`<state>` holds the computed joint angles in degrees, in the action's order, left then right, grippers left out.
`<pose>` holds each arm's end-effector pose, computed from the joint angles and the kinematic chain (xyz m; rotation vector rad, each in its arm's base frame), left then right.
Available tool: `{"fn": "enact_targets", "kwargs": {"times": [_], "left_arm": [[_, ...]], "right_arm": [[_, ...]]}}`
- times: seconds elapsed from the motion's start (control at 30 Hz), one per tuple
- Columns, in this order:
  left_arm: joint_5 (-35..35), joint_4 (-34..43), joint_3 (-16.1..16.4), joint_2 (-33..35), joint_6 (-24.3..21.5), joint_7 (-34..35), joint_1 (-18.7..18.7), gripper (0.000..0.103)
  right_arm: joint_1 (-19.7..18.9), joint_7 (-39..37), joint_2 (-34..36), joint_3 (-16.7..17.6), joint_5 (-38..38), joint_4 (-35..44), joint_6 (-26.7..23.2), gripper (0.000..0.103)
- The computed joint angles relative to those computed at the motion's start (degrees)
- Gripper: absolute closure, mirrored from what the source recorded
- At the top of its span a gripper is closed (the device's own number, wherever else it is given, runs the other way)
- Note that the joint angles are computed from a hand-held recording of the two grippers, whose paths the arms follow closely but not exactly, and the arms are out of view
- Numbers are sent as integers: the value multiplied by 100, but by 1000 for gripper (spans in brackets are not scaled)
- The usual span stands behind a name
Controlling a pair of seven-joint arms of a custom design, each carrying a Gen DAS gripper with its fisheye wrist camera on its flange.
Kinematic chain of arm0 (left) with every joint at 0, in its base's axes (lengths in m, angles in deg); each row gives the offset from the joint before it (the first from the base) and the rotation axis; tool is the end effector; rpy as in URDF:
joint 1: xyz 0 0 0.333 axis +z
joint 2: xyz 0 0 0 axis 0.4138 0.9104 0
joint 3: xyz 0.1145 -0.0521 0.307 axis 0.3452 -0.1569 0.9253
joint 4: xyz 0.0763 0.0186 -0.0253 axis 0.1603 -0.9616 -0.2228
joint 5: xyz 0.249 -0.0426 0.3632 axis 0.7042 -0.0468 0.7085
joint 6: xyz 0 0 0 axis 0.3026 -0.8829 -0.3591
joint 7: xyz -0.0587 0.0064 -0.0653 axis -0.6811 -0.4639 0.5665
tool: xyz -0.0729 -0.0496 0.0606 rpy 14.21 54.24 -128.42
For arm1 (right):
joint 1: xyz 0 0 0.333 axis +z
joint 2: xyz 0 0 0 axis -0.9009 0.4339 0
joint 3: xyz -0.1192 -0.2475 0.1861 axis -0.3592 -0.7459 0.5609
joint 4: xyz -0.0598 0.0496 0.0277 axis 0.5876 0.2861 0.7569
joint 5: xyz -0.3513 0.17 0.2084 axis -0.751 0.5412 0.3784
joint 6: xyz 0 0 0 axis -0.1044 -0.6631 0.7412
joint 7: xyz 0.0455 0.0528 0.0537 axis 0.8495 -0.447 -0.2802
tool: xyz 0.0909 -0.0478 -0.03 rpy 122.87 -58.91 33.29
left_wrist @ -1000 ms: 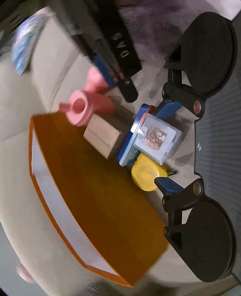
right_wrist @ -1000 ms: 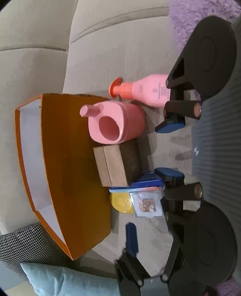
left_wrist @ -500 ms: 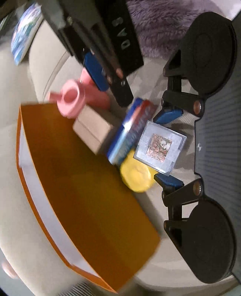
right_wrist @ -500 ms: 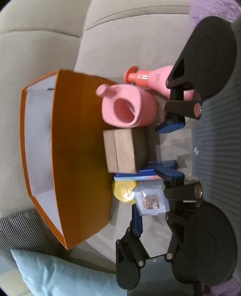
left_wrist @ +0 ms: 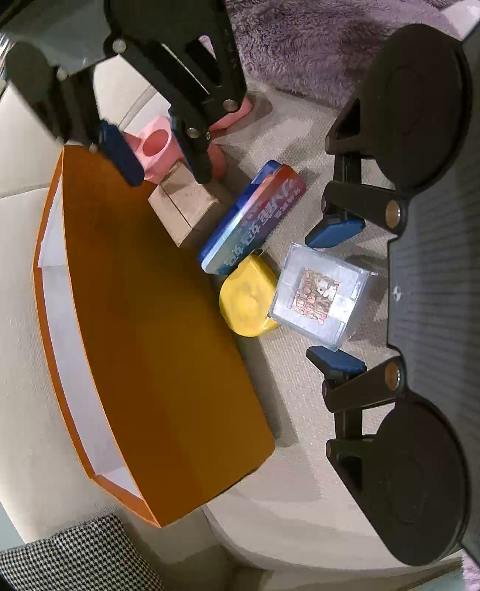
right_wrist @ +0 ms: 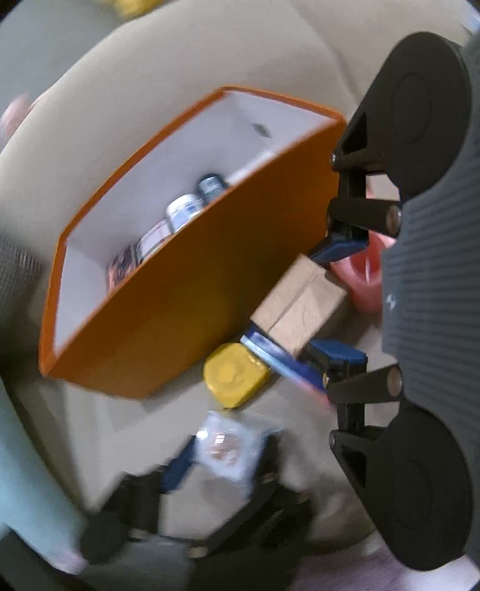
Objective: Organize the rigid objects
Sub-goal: 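Grasp the brown kraft box with the right gripper, then grasp the clear acrylic cube with the left gripper while the right holds the kraft box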
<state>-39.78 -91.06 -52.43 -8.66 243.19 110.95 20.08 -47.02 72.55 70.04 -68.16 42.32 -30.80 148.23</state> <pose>0.6342 -0.2142 0.3674 -0.8804 2.6616 -0.7512 0.6402 0.1960 0.3566 -2.5069 1.3317 -0.7545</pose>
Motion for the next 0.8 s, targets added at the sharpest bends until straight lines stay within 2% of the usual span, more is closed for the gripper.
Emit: {"fn": "enact_targets", "kwargs": {"times": [0.1, 0.17, 0.23, 0.37, 0.5, 0.6, 0.7, 0.8], "left_arm": [[26, 133, 1, 84, -107, -125, -12, 36], [12, 226, 3, 168, -161, -177, 1, 36], [-1, 266, -5, 203, -180, -219, 20, 36], [-86, 359, -30, 260, -304, -272, 84, 36], [-143, 402, -32, 282, -366, -308, 106, 36], [-180, 427, -28, 290, -434, -356, 124, 36], [-182, 420, -1, 269, -434, -462, 117, 37], [-109, 403, 51, 230, -477, -654, 93, 37]], "right_arm": [[-308, -1512, 179, 363, 663, 267, -252, 53], [-341, -2236, 357, 450, 925, 526, -542, 53], [-220, -2618, 513, 364, 771, 693, -603, 44], [-121, -3196, 724, 334, 842, 960, -859, 43], [28, -3130, 823, 185, 783, 1062, -970, 45], [-32, -2985, 658, 238, 1086, 916, -890, 46], [-52, -2513, 325, 188, 1264, 521, -523, 47], [84, -1808, 20, 30, 906, 135, -106, 47]]}}
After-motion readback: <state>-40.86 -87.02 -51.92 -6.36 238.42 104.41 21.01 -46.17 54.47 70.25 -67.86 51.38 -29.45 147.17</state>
